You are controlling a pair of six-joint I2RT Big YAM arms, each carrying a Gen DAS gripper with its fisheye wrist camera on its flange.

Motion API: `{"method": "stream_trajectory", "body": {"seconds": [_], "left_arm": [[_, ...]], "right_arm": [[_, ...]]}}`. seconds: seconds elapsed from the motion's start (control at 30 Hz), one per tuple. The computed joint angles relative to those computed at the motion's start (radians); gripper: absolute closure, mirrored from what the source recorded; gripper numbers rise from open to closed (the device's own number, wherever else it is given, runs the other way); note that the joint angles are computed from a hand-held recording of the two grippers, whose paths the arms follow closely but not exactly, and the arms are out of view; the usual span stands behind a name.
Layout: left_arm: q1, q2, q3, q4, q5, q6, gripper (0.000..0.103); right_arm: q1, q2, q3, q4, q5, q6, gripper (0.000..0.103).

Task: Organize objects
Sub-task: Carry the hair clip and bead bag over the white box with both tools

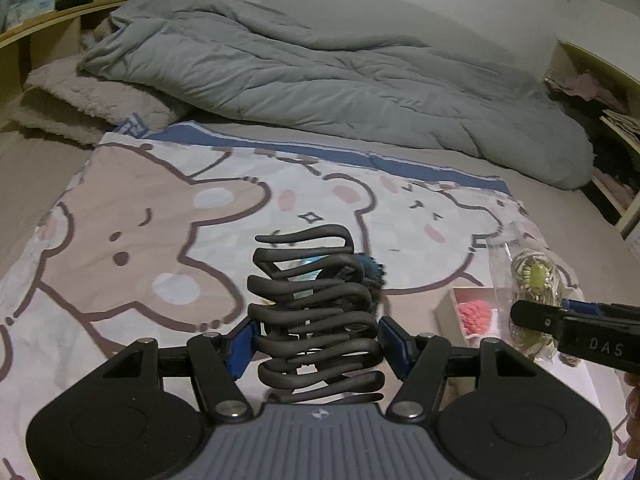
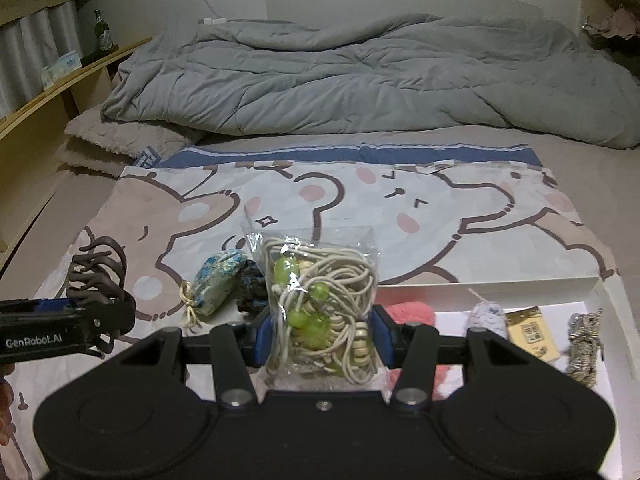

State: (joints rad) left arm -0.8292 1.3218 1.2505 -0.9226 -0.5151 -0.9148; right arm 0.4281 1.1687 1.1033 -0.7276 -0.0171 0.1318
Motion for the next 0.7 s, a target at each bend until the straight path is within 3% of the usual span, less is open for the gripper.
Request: {"method": "stream_trajectory", "body": {"seconds": [0.3, 0.7], "left_arm": [[-0.037, 0.082, 0.075, 0.055, 0.047, 0.026, 0.038], [-0.089, 0.236, 0.215, 0.109, 0.125, 0.057, 0.038]], "right_arm": [[-0.087, -0.052, -0.038, -0.020, -0.002, -0.082, 0.052], [-0.282, -0.098, -0.091, -0.035, -0.006, -0.181, 0.052]]}}
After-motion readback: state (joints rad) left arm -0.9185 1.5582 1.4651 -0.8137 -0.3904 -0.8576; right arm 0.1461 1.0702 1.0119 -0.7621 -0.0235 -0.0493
